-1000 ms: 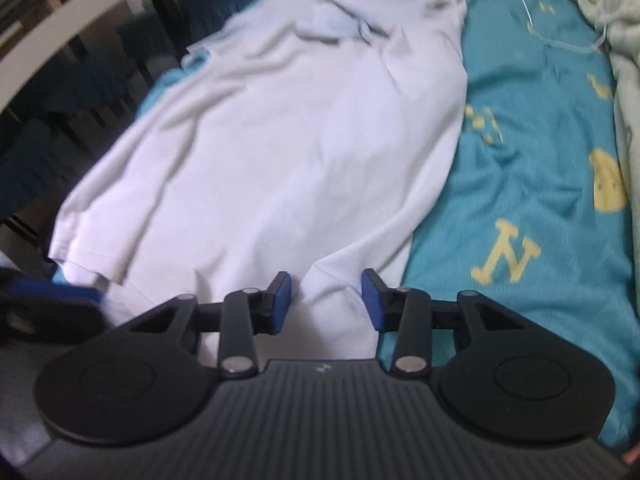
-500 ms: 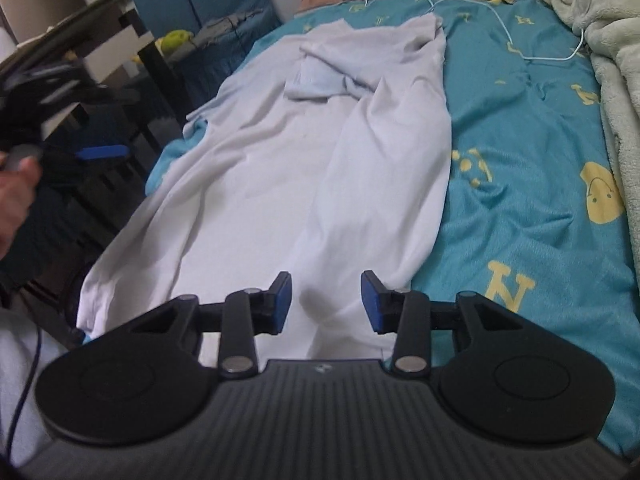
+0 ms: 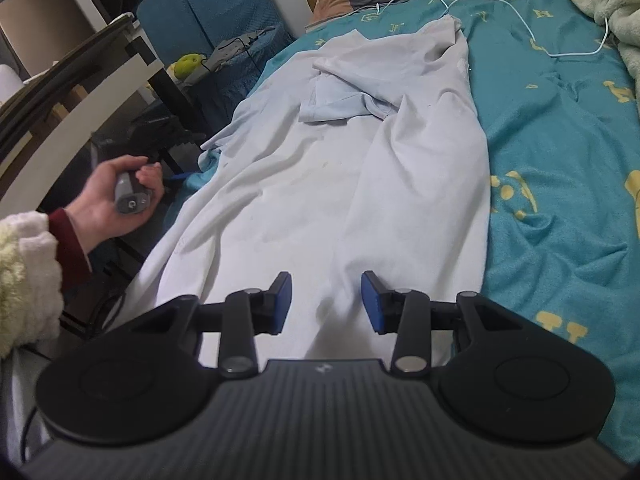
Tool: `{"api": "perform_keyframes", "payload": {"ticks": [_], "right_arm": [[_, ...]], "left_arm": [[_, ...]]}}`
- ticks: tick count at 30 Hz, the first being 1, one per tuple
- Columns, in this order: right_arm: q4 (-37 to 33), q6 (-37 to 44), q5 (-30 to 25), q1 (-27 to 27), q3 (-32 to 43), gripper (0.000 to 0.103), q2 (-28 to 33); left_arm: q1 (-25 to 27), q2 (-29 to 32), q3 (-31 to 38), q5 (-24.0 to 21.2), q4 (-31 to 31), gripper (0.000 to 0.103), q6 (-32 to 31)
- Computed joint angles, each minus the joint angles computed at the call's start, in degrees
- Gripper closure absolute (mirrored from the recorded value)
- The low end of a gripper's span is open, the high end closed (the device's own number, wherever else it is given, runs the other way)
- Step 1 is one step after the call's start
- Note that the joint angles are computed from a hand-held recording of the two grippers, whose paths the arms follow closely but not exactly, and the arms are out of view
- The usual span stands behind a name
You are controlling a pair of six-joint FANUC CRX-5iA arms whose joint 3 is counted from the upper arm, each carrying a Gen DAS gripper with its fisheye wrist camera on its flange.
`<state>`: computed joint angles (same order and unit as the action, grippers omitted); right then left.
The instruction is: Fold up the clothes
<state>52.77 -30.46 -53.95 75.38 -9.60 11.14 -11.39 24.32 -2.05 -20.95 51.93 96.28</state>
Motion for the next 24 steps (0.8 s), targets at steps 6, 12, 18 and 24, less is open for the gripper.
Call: {"api": "perform_keyframes", "payload": {"ticks": [6,12,18,24], "right_arm": [[-0.86,0.17,2.20,-1.56,0.63,0.061,0.97],[-1.38,0.12,2.04,-2.10,1.87,0.061,1.74],[-1.09,0.61,0.33,-1.34,2.66,0.061,2.23],[0.84,-2.47,0.86,-0.88,0.19,0.061,0.72]], "left_arm": [[-1.02,3.65,2.28,2.85,4.11,0.094,-8.14],[-1.52,3.67,6.41,5.36,-6.42,0.096,-8.30],[-4.56,5.20,25.22,-5.82,-43.40,0.095,9.04],[-10.72,13.89,51.63,-30.39,-61.91,0.094,16.26]]}}
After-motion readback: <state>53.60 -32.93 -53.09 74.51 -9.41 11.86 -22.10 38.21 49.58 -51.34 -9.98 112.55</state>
